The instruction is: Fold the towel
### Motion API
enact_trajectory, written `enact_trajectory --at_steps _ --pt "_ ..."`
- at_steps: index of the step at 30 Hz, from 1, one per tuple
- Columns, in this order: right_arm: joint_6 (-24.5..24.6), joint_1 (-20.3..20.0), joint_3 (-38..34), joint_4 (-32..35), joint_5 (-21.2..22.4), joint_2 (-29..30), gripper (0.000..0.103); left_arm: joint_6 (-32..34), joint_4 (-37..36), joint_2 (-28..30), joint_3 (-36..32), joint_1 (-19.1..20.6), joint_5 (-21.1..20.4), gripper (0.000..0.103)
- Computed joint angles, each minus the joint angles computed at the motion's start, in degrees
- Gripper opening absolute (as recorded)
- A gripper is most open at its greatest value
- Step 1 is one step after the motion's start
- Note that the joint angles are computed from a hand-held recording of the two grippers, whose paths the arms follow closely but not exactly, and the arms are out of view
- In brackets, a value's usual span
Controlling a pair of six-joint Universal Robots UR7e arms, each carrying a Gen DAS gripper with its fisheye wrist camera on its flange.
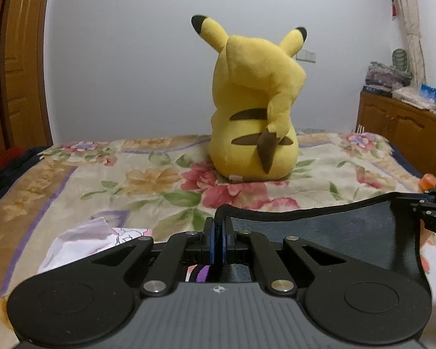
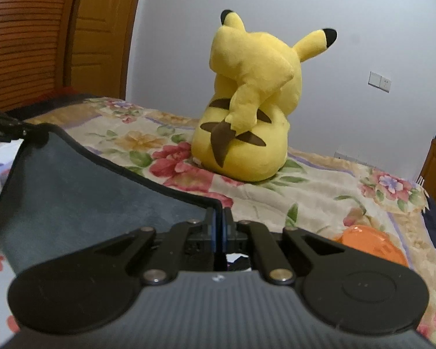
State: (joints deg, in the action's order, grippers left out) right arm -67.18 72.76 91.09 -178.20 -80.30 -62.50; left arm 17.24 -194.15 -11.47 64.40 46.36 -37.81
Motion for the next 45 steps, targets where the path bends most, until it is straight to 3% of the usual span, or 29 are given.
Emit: enact_trajectory --at_steps 19,21,24,25,26,27,30,34,45 --pt "0.01 -0.65 -3.81 -0.89 -6.34 6.59 0.005 -1.67 8.94 5.12 -6.95 3.81 0.33 0.009" --pt "0.17 -0.69 -3.56 -1.01 -6.74 6.50 0.014 -1.59 8.85 5.35 -7.02 3.80 0.76 0.015" --pt "0.75 -0.95 -3.03 -0.33 -6.01 5.85 0.018 -2.80 9.35 5.09 -6.49 3.78 0.52 0.039" --pt "0.76 -0.97 -2.73 -0.48 -6.02 5.66 0.026 -2.98 9.21 4.93 -6.11 3.71 0.37 0.044" --pt "0.79 -0.98 -2.47 -0.67 -5.94 5.51 0.047 -3.07 8.97 4.79 -5.71 3.60 0.23 0.045" --pt "0.77 -1.11 -1.70 -0.97 -5.43 5.01 0.056 -3.37 9.11 4.53 -5.17 3.44 0.28 0.045" --pt "0.98 -1.11 -0.43 -0.15 -5.42 3.82 0.056 -4.53 9.30 3.86 -3.71 2.87 0.89 0.051" --pt "2.19 -1.16 2.60 -0.14 -5.30 1.18 0.056 -5.83 9.12 2.76 -1.66 1.94 1.59 0.069" --pt "6.64 -0.69 10.48 0.97 -4.94 -7.42 0.062 -8.59 10.17 -2.23 6.03 -2.34 3.73 0.080"
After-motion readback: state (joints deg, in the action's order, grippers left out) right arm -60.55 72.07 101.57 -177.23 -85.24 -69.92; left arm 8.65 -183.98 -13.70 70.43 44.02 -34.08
